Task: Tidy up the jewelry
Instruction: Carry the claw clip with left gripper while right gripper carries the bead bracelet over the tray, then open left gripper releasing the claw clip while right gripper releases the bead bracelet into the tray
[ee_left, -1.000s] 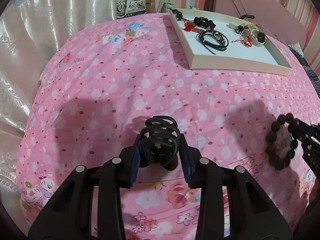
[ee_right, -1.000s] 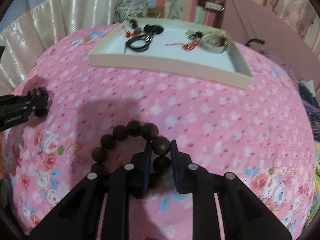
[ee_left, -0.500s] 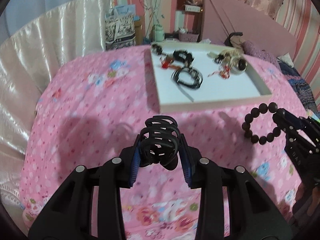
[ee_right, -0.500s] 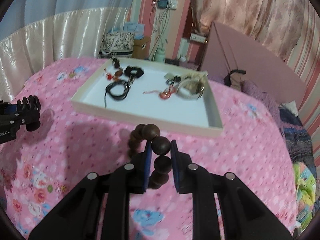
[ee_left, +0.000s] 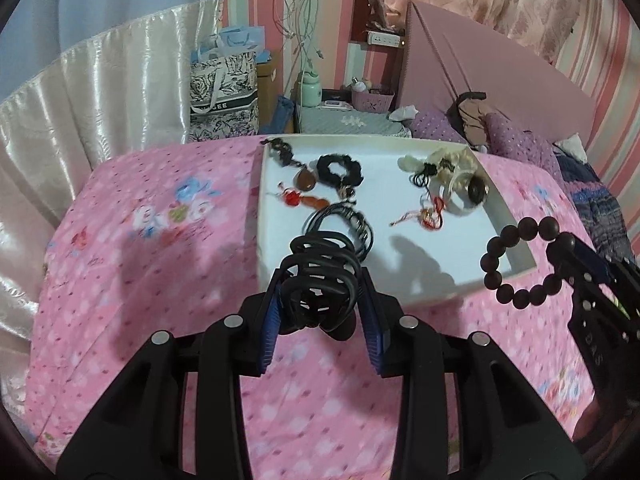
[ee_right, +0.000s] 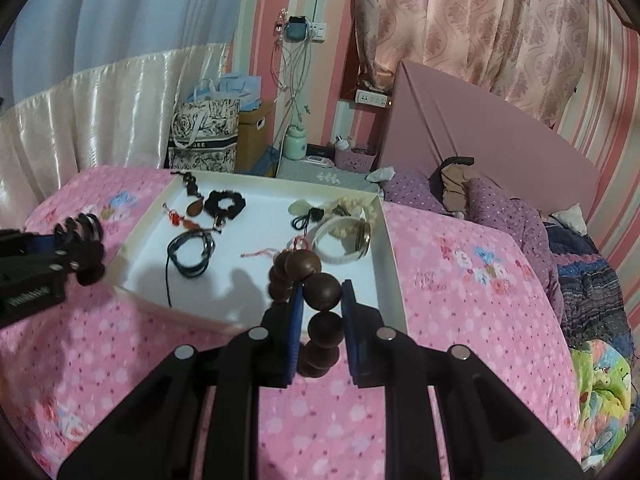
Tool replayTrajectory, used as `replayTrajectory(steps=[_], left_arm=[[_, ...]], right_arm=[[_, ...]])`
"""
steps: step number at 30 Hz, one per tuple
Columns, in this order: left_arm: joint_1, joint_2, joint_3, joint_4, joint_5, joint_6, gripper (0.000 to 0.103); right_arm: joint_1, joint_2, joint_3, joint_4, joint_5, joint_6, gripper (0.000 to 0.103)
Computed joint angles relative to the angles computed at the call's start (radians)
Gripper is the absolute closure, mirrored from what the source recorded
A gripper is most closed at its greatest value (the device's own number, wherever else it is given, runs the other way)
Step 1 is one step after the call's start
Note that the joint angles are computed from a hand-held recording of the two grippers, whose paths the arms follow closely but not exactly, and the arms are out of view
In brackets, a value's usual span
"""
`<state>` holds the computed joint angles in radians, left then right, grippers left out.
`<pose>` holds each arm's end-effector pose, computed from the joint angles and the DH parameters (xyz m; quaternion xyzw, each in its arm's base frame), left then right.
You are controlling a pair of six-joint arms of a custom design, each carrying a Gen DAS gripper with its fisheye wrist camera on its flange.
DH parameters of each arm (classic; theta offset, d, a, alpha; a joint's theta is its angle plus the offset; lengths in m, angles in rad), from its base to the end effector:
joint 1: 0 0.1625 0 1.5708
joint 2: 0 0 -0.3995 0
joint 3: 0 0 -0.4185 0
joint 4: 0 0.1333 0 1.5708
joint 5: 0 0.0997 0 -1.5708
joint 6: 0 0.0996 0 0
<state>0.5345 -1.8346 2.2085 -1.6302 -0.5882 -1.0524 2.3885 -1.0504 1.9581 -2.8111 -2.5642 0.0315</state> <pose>-0.2024 -0.3710 0.3119 0.0669 0.8714 -0.3335 0.3535 0.4487 -0.3523 0.1605 0.2593 -0.8311 0.3262 0.3683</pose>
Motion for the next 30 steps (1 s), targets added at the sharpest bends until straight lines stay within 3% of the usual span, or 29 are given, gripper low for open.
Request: replayTrajectory(steps=[6,15,21,30], left_arm=[[0.076,0.102,-0.017,-0.151,0.005,0.080,0.068],[0.159,0.169,0.005,-0.340,0.014,0.206,0.068],[0.187,0.186,0.047,-0.473,0.026,0.314,0.068],[0.210,0.189,0.081,-0.538,0.022,0.358,0.068]], right_arm=[[-0.038,0.018,-0.020,-0.030,0.045,-0.016,0.084],[-0.095,0.064,-0.036,-0.061,0.094,-0.022,0.084],[-0.127,0.078,-0.019,-0.105,0.088,-0.023,0.084],[-0.181,0.084,0.007,-0.139,0.083,-0.014,0.084]])
